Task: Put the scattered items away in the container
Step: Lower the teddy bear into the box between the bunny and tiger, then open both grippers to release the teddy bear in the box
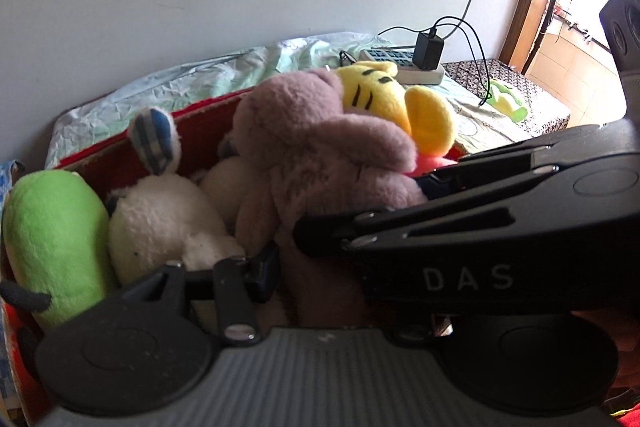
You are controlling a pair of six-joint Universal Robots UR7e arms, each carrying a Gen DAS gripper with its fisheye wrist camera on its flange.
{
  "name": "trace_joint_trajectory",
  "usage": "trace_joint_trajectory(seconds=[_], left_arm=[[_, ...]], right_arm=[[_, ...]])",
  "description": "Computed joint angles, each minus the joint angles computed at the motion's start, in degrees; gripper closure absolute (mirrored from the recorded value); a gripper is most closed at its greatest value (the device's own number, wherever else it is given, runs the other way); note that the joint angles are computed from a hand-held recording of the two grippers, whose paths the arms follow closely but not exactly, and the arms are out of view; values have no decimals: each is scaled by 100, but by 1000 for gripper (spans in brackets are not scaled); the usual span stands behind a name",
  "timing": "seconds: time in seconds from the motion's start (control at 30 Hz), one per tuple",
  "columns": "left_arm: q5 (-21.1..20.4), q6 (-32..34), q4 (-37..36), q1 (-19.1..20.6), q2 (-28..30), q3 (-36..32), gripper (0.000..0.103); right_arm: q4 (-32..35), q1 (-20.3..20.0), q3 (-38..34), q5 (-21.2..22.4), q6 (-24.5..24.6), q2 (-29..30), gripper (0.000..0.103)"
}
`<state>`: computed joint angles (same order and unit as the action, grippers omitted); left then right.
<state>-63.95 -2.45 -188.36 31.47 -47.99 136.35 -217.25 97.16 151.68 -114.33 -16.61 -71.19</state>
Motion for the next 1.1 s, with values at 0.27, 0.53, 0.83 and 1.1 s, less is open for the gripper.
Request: trace_joint_trajectory(seconds=[0.27,0.53,0.83,1.1], left_arm=[[-73,-62,30,61,-138,55,67],[-146,1,-178,-112,-462,300,67],[-194,-61,-163,-55,-322,192,67],[-234,-96,-196,-56,-289,227,67]], right_arm=[[275,-31,204,268,342,-687,67],[587,-8,299,120,532,-865,83],[-113,-161,197,148,283,-299,83],[7,96,250,-209,214,-276,83]])
